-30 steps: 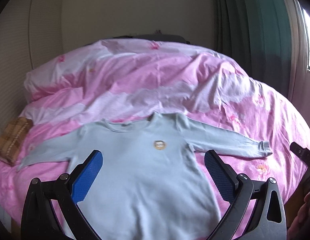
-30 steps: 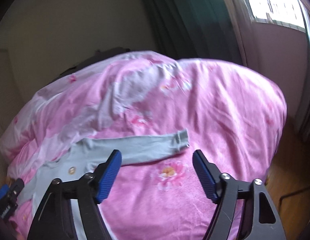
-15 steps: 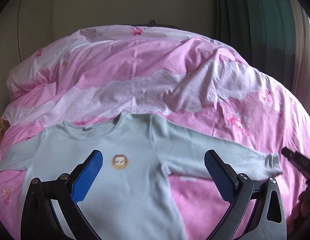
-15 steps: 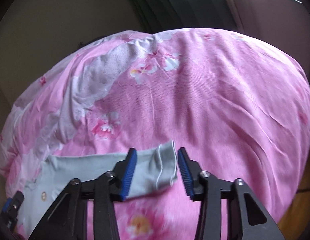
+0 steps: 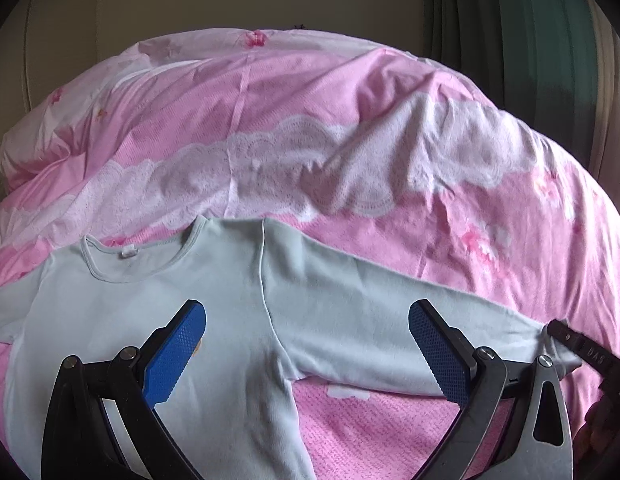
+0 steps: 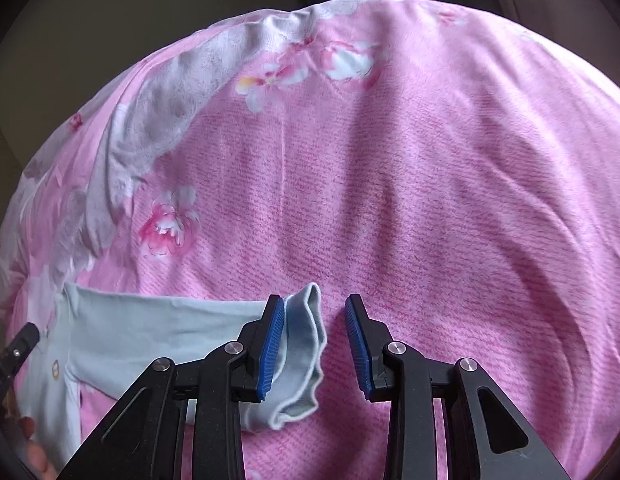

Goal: Fold small clothes
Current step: 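Close the right gripper on the sleeve cuff, then carry the held cuff with the right gripper across the shirt body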

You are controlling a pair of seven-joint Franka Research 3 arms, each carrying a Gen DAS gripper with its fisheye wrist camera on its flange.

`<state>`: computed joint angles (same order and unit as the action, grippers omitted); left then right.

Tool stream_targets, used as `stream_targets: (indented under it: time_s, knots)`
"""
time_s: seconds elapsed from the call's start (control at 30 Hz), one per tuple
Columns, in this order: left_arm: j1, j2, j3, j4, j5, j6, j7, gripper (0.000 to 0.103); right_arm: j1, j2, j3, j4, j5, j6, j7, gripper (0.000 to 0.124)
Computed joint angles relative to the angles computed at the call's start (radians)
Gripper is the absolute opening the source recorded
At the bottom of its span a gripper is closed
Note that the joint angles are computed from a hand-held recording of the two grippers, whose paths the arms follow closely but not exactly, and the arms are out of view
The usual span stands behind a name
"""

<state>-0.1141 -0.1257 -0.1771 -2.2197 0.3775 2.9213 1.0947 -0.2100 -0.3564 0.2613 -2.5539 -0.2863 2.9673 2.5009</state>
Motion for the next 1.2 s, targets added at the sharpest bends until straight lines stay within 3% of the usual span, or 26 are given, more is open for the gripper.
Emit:
stream_targets:
  time_s: [0.07,0.17,0.23,0.33,0.43,0.6,0.8,1.0,1.1,1.2]
  knots:
    - [0.005,-0.004,-0.004,-0.004,0.018,-0.005,-0.012,0.103,0.031,0.008,-0.037,-0.014,0.034,0.042,-0.033,0.033]
    - [0.003,-0.017,0.004,-0.013,0.006,-0.008,0.001,0.103,0.129,0.004,-0.128,-0.038,0.139,0.087,-0.140,0.011]
    - [0.003,-0.030,0.009,-0.021,-0.003,-0.007,0.012,0.103,0.157,-0.009,-0.145,-0.048,0.189,0.102,-0.183,0.008]
    - [0.003,-0.061,0.024,-0.038,-0.031,-0.005,0.041,0.103,0.050,-0.055,-0.027,-0.050,0.167,0.088,-0.153,0.007]
    - [0.003,-0.099,0.047,-0.057,-0.072,-0.008,0.084,0.103,-0.012,-0.093,0.053,-0.032,0.153,0.062,-0.130,0.006]
    - [0.001,-0.162,0.114,-0.083,-0.169,-0.023,0.186,0.103,-0.014,-0.129,0.106,0.033,0.132,0.017,-0.107,0.006]
    - [0.026,-0.231,0.213,-0.104,-0.283,-0.043,0.325,0.103,0.009,-0.065,0.189,0.213,0.038,-0.053,-0.047,0.006]
    - [0.051,-0.275,0.328,-0.110,-0.407,-0.067,0.491,0.103,-0.002,0.101,0.315,0.435,-0.164,-0.132,0.082,0.006]
    - [0.083,-0.284,0.362,-0.107,-0.441,-0.081,0.563,0.103,-0.007,0.247,0.401,0.597,-0.345,-0.193,0.193,0.006]
    - [0.112,-0.278,0.403,-0.094,-0.485,-0.105,0.635,0.103,0.060,0.420,0.442,0.770,-0.520,-0.289,0.262,0.006]
